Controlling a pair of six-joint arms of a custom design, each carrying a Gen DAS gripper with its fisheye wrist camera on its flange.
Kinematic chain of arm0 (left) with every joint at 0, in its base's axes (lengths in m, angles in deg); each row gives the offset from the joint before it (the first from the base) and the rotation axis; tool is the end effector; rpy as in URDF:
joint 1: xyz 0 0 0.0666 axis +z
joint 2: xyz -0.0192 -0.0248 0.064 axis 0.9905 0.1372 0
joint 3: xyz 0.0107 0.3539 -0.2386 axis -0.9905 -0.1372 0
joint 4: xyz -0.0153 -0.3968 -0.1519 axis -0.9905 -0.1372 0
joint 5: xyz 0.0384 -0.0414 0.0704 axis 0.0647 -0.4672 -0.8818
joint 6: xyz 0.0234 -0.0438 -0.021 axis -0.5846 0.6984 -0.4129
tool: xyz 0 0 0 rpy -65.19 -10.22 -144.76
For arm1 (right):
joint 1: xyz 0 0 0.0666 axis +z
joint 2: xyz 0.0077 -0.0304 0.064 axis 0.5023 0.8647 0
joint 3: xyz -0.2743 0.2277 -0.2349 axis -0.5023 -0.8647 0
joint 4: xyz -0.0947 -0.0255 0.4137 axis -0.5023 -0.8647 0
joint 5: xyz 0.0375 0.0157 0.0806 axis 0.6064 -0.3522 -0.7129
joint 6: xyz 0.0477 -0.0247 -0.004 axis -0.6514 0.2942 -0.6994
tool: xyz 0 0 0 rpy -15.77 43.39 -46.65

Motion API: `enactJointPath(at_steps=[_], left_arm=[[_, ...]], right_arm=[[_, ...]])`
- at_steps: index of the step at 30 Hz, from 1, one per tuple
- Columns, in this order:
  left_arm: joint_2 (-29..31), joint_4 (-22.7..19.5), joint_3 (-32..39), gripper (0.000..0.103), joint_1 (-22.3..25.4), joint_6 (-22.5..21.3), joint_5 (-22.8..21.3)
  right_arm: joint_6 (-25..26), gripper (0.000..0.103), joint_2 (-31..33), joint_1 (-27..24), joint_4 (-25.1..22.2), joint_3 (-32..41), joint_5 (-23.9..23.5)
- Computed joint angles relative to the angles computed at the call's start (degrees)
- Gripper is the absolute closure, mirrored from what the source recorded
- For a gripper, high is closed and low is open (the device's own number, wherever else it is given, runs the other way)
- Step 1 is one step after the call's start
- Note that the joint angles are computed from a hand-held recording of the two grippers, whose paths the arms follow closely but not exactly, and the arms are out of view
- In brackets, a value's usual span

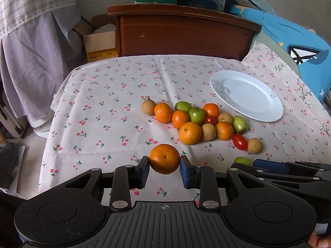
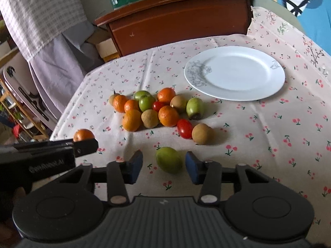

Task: Organize fruits
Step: 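Grasp the green fruit with the right tool while the left tool holds the orange, then carry both fruits over the white plate and open both tools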

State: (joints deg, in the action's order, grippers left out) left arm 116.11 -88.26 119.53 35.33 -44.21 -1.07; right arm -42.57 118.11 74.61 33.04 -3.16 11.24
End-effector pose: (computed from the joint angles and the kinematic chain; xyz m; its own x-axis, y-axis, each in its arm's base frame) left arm 0.2988 -0.2928 0.3330 -0.7216 -0.0873 -0.6868 -0.0600 0.9962 -0.0635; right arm 0.3237 0.3108 0.3200 -0.7462 -0.0238 -0.6653 -0.2923 0.9096 0.2952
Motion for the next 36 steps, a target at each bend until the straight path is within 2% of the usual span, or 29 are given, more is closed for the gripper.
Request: enactJointPath(at_steps=[5,10,15,22,27,36], left_arm=[[0.31,-0.13,-0.16,0.074,0.2,0.35,0.02],[0.71,-0.85,-0.03,0.074,0.36,1.27,0.1],[0.51,0.26,0.18,0.074,0.57,0.82,0.66],[1.1,2.87,1.78,0.074,1.72,-3.16,2.19],[2.63,4.53,4.0,0.074,3.18,-7.5,3.46],[6.56,7.74,7.86,0.074,5.81,-11.88,9.7]], right_arm=[[1.05,0.073,1.04,0.42,0.38,0.21,0.77],[2.84,0.074,1.24,1.0,1.16,0.02,1.88],[2.04,0.074,0.37,1.26,1.63,-0.09,2.97],[-1.64,0.074,-2.23,-0.16,2.99,-0.41,2.21],[-1.28,0.074,-3.18,-1.5,2.11,0.87,3.83],[-6.14,0.074,-1.76,-7.89,-0.47,3.63,-1.95]])
